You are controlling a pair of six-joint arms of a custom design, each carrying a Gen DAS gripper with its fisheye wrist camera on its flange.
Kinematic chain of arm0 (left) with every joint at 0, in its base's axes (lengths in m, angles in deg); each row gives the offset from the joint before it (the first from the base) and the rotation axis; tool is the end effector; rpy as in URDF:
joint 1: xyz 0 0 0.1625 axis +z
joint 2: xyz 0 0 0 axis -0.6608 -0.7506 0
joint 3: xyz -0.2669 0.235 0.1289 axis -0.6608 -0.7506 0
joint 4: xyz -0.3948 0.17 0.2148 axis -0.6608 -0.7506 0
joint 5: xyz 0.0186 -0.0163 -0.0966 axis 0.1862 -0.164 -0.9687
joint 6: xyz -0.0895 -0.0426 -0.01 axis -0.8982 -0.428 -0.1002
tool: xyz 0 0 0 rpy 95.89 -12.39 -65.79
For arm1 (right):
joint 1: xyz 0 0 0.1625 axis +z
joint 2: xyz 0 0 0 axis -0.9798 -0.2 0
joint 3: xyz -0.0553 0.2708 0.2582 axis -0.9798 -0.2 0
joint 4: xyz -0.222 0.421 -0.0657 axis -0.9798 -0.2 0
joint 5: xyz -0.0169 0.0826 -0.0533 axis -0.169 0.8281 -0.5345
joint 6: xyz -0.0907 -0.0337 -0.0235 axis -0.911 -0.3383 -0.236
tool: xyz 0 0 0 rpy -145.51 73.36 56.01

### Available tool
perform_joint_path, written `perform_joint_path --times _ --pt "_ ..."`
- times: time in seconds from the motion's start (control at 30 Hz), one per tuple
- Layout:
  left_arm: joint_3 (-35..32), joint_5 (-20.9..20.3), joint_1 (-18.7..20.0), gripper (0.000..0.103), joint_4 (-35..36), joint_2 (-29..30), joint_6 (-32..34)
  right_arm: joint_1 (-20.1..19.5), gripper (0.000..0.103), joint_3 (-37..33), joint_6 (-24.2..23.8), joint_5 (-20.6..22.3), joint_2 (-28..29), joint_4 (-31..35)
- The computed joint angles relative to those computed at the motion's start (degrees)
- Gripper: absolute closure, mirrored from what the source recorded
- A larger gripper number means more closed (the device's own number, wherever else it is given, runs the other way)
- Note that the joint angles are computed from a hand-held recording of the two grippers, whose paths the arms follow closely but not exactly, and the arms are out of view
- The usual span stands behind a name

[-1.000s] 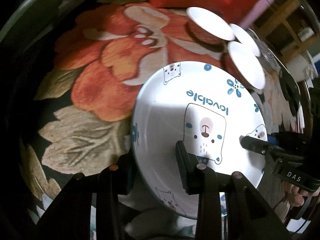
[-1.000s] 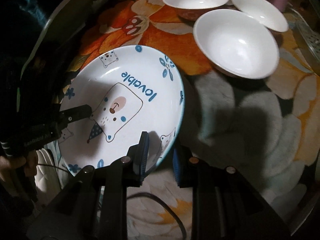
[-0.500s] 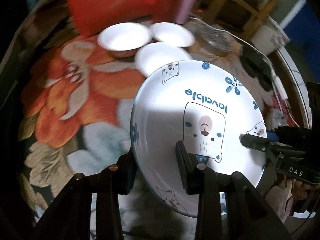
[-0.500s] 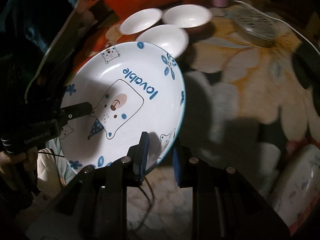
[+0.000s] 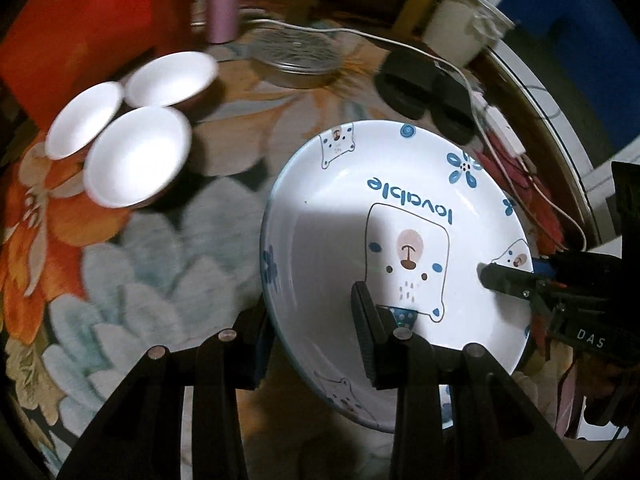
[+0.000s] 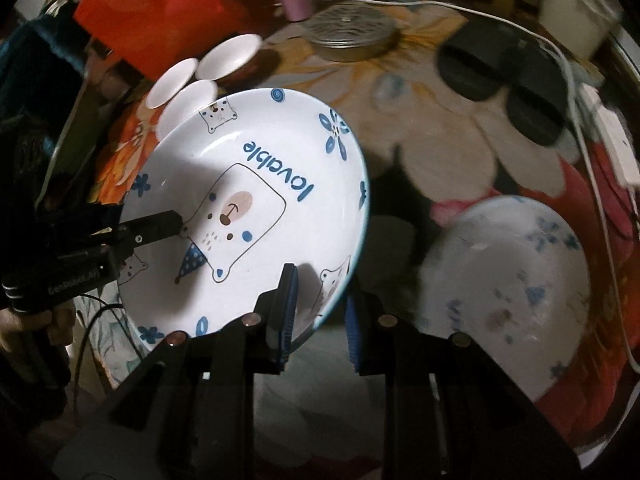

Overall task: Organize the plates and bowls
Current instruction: 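Carry the bear plate with both grippers toward the standing plates by the power strip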

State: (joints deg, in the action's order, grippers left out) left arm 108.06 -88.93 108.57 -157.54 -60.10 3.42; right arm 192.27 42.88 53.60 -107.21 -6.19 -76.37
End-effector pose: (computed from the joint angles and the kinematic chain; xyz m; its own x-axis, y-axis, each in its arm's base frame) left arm -0.0733 -0.6268 0.2945 -0.8321 0.3587 -0.4231 0.4252 0.9023 -0.0712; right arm 0.3478 -0.5938 0.0537 -0.8523 -0.1002 0.5133 -0.2474 0.9420 -0.2268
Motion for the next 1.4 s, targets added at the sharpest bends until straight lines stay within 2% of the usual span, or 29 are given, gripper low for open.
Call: perform_joint_path --times 0.17,0.53,0.73,1.0,1.1,1.17,1.2,1.3,1.4 --pt "1.0 -1.8 -2.8 0.066 -0.8 2.4 0.3 -1.5 0.080 6.5 1.9 -1.7 -6.3 -1.6" --pt "2.6 -5.5 -8.2 0.066 -1.4 8.2 1.5 -5.4 0.080 18.3 9.3 -5.1 -18.9 -1.0" --pt "2.3 -5.3 -9.4 0.066 -1.0 10.7 0.6 -7.3 0.080 20.6 10.3 -5.1 -21.3 -1.5" --pt "1.0 -3.1 -10.2 0.066 0.8 13.2 0.4 -9.4 0.080 21.5 11.7 -3.2 -21.8 -2.0" --pt "0.9 -2.1 -10.7 0.066 1.1 13.6 0.8 -9.5 0.079 21.6 11.9 -3.8 -21.9 -2.2" --pt "0.4 -2.9 -10.4 0.063 1.2 13.6 0.6 -9.3 0.078 21.2 11.9 -5.2 -21.6 -2.5" --pt "0.2 -3.5 -10.3 0.058 1.0 13.6 0.6 -9.3 0.078 20.9 12.7 -6.0 -21.3 -1.7" --pt "0.1 -3.5 -10.4 0.031 -0.1 13.3 0.5 -9.7 0.078 21.1 14.1 -6.0 -21.7 -2.2" --pt "-0.2 -3.3 -10.3 0.028 -0.1 12.9 0.3 -9.2 0.072 20.8 13.4 -6.6 -21.3 -1.8"
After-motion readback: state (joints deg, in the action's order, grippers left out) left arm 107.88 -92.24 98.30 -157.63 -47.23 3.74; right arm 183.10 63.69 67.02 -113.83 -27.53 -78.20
